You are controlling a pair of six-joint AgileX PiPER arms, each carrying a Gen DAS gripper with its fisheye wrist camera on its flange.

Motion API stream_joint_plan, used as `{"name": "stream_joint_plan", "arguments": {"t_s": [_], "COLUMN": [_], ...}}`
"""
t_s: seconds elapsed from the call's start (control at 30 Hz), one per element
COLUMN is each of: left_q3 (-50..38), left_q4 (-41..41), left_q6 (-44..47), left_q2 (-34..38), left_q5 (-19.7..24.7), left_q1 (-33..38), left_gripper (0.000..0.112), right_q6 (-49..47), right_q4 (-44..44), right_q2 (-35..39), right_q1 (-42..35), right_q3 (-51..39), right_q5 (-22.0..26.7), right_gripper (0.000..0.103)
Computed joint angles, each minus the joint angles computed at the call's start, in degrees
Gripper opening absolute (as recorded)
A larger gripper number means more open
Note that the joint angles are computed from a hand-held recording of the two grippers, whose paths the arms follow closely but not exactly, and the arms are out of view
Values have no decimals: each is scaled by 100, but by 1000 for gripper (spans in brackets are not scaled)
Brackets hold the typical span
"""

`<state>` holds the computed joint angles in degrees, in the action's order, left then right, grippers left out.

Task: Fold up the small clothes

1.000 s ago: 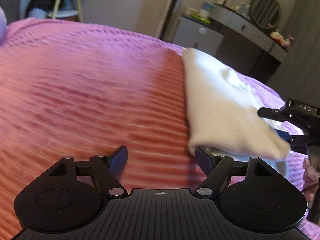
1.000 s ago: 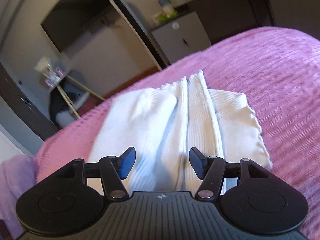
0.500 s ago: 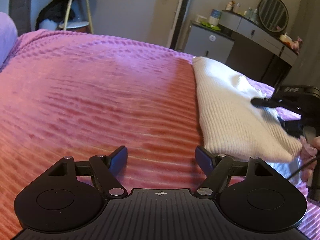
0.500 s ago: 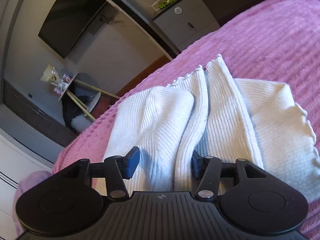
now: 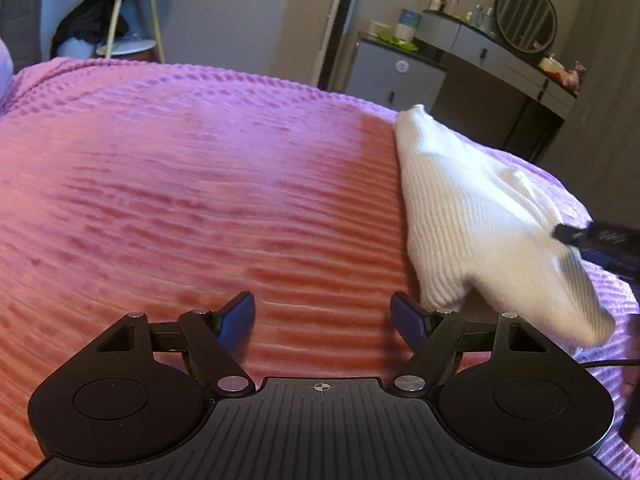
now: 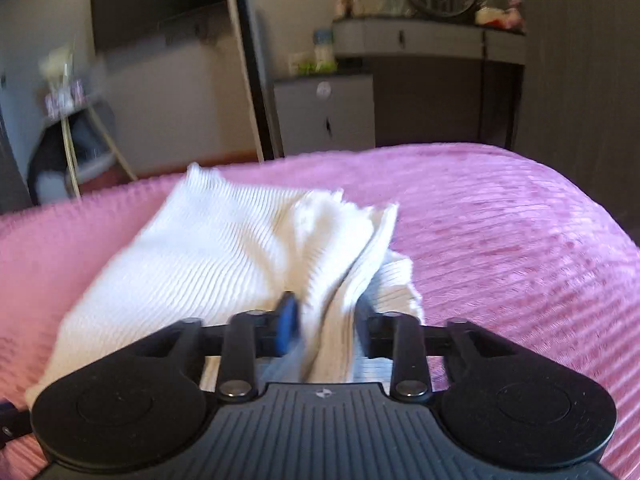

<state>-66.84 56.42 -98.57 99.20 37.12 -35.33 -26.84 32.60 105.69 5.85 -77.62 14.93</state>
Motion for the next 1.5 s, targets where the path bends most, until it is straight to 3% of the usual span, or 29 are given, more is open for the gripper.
{"name": "stream_joint_plan", "arguments": {"t_s": [0.07,0.13,0.17,0.23,0.33,0.4,0.47,0.6,0.7,0.87,1.03,1.1,1.17,1.23,1.37,1.43,1.5], "left_q3": [25,43,19,-91,-121,-111,-106,-111,-109,-106,-161,-189,-201,-213,-266,-222,-71], "left_q4": [51,75,93,104,56,69,135,124,136,42,-61,-81,-84,-85,-159,-155,37], "left_q6": [-45,-64,-64,-12,-17,-59,-97,-137,-151,-72,58,123,143,165,247,198,105], "left_q2": [-15,-10,20,120,153,141,166,186,191,164,190,210,225,240,239,170,70], "left_q5": [-141,-337,-345,-182,-167,-162,-158,-171,-186,-218,-186,-154,-145,-135,-93,-185,-465], "left_q1": [34,50,17,-79,-94,-103,-112,-115,-118,-113,-127,-144,-158,-172,-198,-197,-188], "left_gripper": [81,81,81,81,81,81,81,81,81,81,82,82,83,84,84,84,84], "right_q6": [-725,-1522,-1964,-2644,-2745,-2756,-2667,-1393,-1193,-1818,-2111,-1795,-1621,-1758,-2655,-3498,-4644], "right_q4": [1146,2292,2865,3792,4288,4433,4365,3326,3326,4427,5254,5169,5189,5207,5163,5527,6434], "right_q2": [-386,-863,-1080,-1333,-1491,-1421,-1327,-1450,-1657,-1515,-1224,-984,-814,-810,-1183,-1494,-1699], "right_q1": [-205,-453,-593,-836,-1171,-1291,-1208,-982,-1086,-1479,-1282,-1230,-1182,-1056,-640,-329,-36], "right_q3": [359,907,1229,1794,2262,2268,2136,1900,2077,2405,2282,2061,1926,1875,2022,2233,2447], "right_q5": [96,346,495,762,1467,1906,1848,1480,1522,2357,2241,2368,2397,2076,1129,397,-387], "right_gripper": [40,55,57,57,56,51,40,39,39,52,54,54,41,12,8,7,7]}}
